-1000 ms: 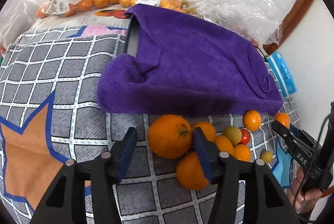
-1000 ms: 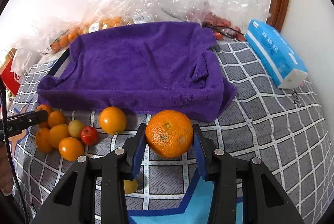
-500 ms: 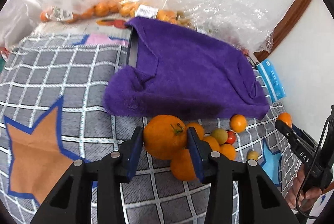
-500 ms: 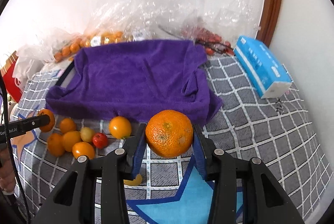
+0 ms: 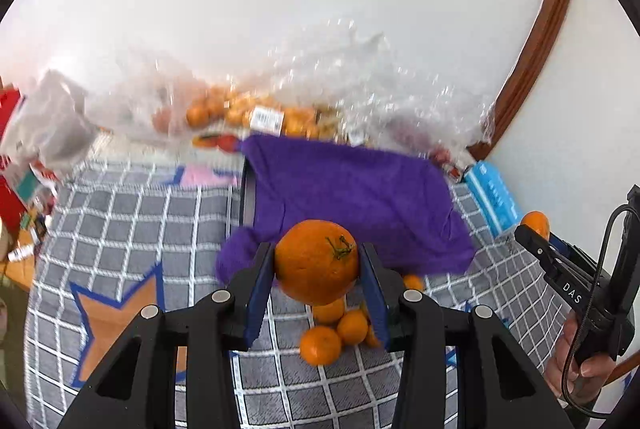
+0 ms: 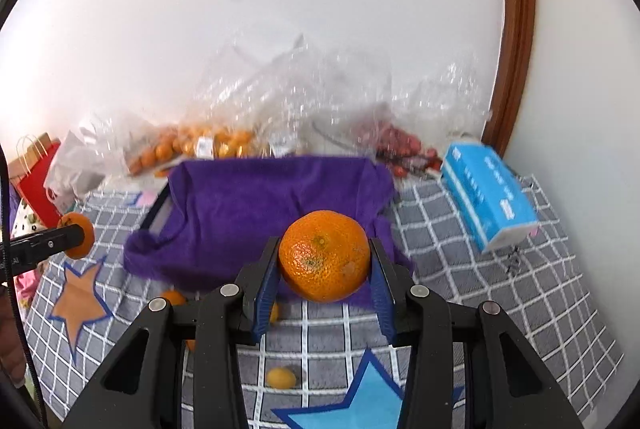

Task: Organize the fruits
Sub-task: 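Lift the held oranges with both tools and carry them over the purple towel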

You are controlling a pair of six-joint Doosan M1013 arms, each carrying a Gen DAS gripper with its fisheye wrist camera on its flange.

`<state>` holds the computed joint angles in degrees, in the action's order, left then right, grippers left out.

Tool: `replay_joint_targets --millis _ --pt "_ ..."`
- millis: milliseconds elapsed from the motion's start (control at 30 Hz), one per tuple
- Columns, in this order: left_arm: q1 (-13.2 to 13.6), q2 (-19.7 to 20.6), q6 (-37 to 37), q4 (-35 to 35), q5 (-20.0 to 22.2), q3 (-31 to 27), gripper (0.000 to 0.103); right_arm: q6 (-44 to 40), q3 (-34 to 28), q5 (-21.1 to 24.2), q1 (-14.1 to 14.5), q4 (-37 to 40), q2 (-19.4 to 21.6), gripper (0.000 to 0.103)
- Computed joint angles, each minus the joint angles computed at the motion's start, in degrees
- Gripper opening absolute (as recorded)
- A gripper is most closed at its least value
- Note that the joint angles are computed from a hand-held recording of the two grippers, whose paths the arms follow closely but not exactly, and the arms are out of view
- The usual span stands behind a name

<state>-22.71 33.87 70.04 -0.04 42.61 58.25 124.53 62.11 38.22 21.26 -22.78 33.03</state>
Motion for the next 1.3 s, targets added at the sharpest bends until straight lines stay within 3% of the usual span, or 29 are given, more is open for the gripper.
replay_joint_targets --millis 233,867,1300 --pt "-0.34 -0.06 -2.48 3.39 -1.71 -2.22 0.04 0.86 -1.88 -0.89 -0.16 -1.98 -0.1 0.042" --pt "-0.41 3.9 0.87 2.85 0.43 -11.19 0.04 1.53 -6.96 -1.47 -0.57 -3.48 2.07 0.042" --pt "0.24 9.48 1.63 2.27 5.01 -18.78 0.04 -5.13 -15.29 2.75 -1.16 1.85 7.8 0.042"
